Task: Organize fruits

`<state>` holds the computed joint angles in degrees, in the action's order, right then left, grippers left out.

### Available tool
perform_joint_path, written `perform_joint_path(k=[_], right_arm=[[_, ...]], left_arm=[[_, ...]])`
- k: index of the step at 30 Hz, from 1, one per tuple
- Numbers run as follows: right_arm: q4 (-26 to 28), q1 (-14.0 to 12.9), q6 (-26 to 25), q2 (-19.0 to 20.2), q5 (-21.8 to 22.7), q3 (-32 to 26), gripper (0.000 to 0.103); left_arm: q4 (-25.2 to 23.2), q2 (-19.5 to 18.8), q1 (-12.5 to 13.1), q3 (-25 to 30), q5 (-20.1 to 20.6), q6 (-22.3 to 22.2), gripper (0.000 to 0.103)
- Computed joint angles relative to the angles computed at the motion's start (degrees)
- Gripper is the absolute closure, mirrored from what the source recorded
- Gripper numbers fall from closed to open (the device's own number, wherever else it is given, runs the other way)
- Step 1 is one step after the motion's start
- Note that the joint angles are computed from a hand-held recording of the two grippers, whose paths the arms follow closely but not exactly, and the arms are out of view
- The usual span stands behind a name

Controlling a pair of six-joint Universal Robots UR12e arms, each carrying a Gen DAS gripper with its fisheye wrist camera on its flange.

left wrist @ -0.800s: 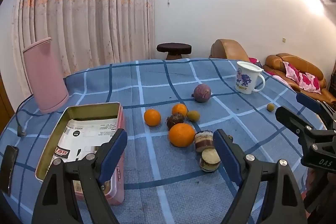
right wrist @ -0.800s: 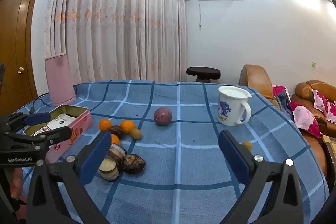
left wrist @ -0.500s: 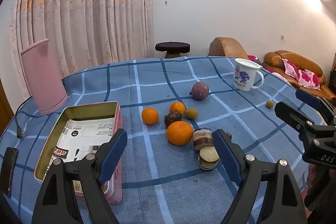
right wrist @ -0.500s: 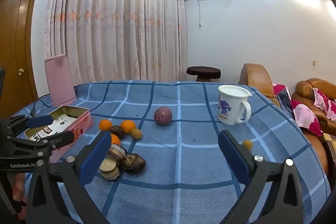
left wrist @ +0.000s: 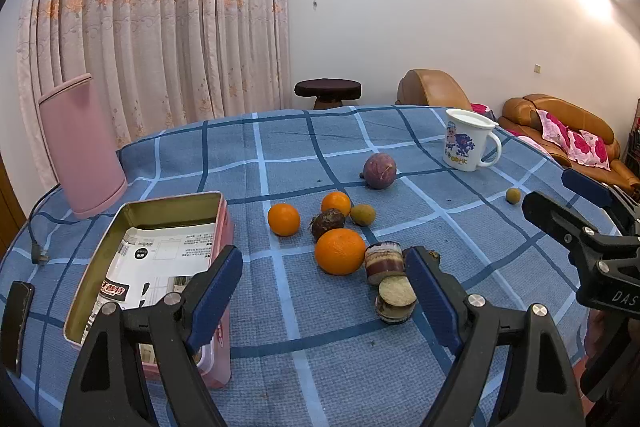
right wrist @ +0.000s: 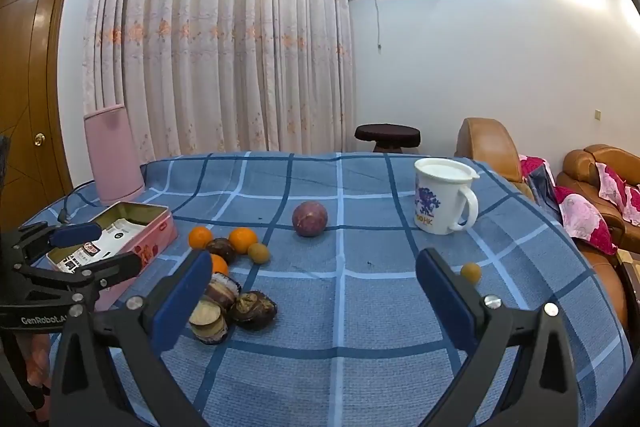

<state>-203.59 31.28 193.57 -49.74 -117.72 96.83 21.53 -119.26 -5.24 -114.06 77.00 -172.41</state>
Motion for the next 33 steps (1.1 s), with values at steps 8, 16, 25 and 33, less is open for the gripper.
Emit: perform_joint_path(k=[8, 16, 25, 33], right_arm=[[0.13, -0.03, 0.09, -0.04, 0.1, 0.04, 0.0], [0.17, -0.08, 0.18, 0.01, -0.01, 0.14, 0.0], [0.98, -0.14, 0.58, 0.28, 0.26, 0.04, 0.0], [1.2, -0.04, 0.6, 0.31, 0.36, 0.04, 0.0]], left_arm=[[-0.08, 0.04, 0.0, 0.01, 0.04, 0.05, 0.018], [0.09, -0.19, -0.13, -0.34, 0.21, 0.31, 0.018], [-0.37, -0.24, -0.15, -0.21, 0.26, 0.45, 0.018], [-0.41, -0.34, -0.16, -0.11, 0.34, 0.47, 0.018]])
